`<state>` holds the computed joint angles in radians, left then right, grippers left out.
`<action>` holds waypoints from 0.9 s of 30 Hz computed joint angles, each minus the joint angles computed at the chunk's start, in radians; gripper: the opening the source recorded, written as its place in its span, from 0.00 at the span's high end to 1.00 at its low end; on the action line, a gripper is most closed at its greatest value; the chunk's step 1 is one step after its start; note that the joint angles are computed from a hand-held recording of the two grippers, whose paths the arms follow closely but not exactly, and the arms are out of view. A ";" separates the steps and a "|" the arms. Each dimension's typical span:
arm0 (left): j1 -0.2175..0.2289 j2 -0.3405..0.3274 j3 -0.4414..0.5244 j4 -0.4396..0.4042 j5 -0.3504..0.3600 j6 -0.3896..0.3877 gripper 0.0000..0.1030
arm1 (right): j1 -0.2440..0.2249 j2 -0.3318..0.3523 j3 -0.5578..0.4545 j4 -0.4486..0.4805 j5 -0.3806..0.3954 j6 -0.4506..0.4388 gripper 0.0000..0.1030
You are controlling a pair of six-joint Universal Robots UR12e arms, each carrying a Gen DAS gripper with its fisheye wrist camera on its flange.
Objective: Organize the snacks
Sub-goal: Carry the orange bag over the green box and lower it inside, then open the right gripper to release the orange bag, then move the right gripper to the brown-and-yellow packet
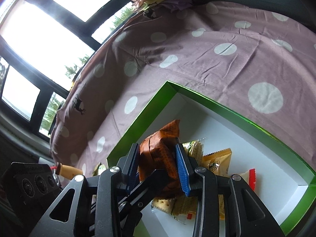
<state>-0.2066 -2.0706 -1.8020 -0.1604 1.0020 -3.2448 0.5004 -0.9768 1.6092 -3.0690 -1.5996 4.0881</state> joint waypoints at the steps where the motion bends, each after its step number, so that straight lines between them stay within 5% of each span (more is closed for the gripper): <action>1: 0.002 0.000 0.001 -0.005 -0.003 -0.007 0.71 | -0.001 0.000 0.000 -0.001 0.003 0.003 0.62; 11: 0.016 0.010 -0.016 -0.013 -0.004 -0.080 0.67 | 0.000 0.007 -0.011 0.022 0.015 0.003 0.62; 15: 0.024 0.038 -0.047 0.011 0.023 -0.114 0.65 | 0.024 0.008 -0.041 0.087 -0.081 -0.051 0.62; 22: 0.079 0.112 -0.152 0.127 0.065 -0.175 0.36 | 0.036 0.002 -0.035 0.035 -0.120 -0.073 0.56; 27: 0.132 0.171 -0.245 0.207 0.237 -0.285 0.23 | 0.043 0.011 -0.044 -0.040 -0.073 -0.125 0.42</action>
<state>-0.0746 -1.8994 -2.0470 0.0469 1.2386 -3.5295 0.5430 -0.9657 1.5656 -3.1085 -1.6730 3.9632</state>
